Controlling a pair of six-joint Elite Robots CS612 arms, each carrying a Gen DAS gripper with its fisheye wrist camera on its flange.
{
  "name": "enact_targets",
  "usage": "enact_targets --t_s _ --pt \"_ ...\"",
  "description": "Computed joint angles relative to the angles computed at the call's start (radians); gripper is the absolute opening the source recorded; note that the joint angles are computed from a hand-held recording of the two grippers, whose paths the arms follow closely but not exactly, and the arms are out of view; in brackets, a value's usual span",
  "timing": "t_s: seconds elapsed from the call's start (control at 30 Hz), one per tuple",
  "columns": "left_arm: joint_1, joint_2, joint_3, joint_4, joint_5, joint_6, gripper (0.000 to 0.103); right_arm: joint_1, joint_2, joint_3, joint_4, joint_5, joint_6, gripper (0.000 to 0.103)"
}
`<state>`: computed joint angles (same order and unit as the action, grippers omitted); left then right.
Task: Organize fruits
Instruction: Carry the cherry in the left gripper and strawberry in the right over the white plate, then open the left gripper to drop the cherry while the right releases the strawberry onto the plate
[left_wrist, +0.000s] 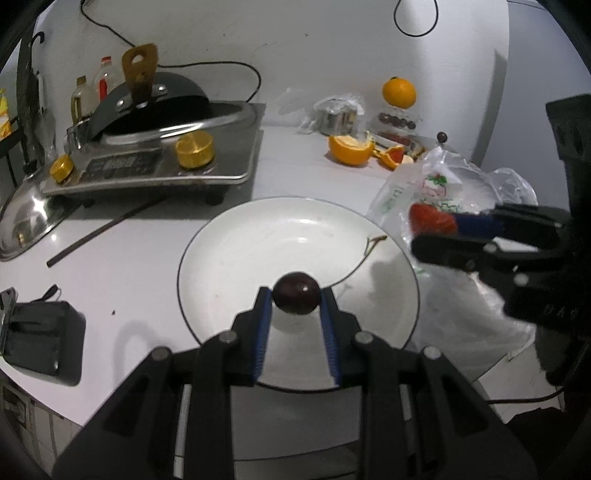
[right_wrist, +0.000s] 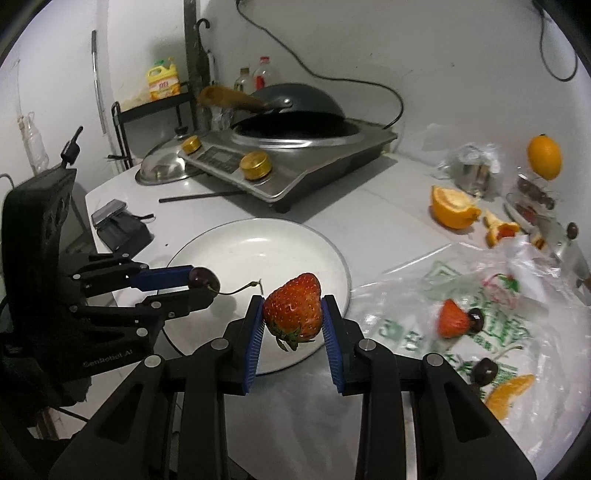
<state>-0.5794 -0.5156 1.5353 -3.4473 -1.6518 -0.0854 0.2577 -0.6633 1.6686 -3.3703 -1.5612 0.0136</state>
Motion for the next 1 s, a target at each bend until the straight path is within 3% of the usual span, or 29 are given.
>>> enact_targets --t_s 0.27,0.5,0.7,0.73,0.77,0.83,1.0 --pt "0.004 0.002 -0.009 0.024 -0.026 0.002 0.028 0.005 0.027 -0.041 0.061 0.023 0.003 0.033" --pt "0.002 -0.001 -0.01 0.04 -0.003 -0.008 0.032 0.003 0.032 -0.048 0.079 0.032 0.017 0.033" --pt "-0.006 -0.009 0.001 0.035 0.033 -0.013 0.035 0.001 0.025 -0.035 0.053 0.033 0.021 0.045" --pt "-0.008 -0.01 0.004 0.033 0.041 -0.014 0.038 0.0 0.022 -0.03 0.046 0.03 0.021 0.045" --pt "-0.009 -0.011 0.006 0.03 0.047 -0.017 0.052 0.0 0.021 -0.027 0.042 0.028 0.021 0.045" --pt "-0.011 -0.013 0.013 0.007 0.054 -0.038 0.066 -0.001 0.012 -0.011 0.023 0.011 0.019 0.045" --pt "-0.02 -0.02 0.022 -0.006 0.065 -0.046 0.066 -0.009 -0.011 0.031 -0.028 -0.034 0.031 0.045"
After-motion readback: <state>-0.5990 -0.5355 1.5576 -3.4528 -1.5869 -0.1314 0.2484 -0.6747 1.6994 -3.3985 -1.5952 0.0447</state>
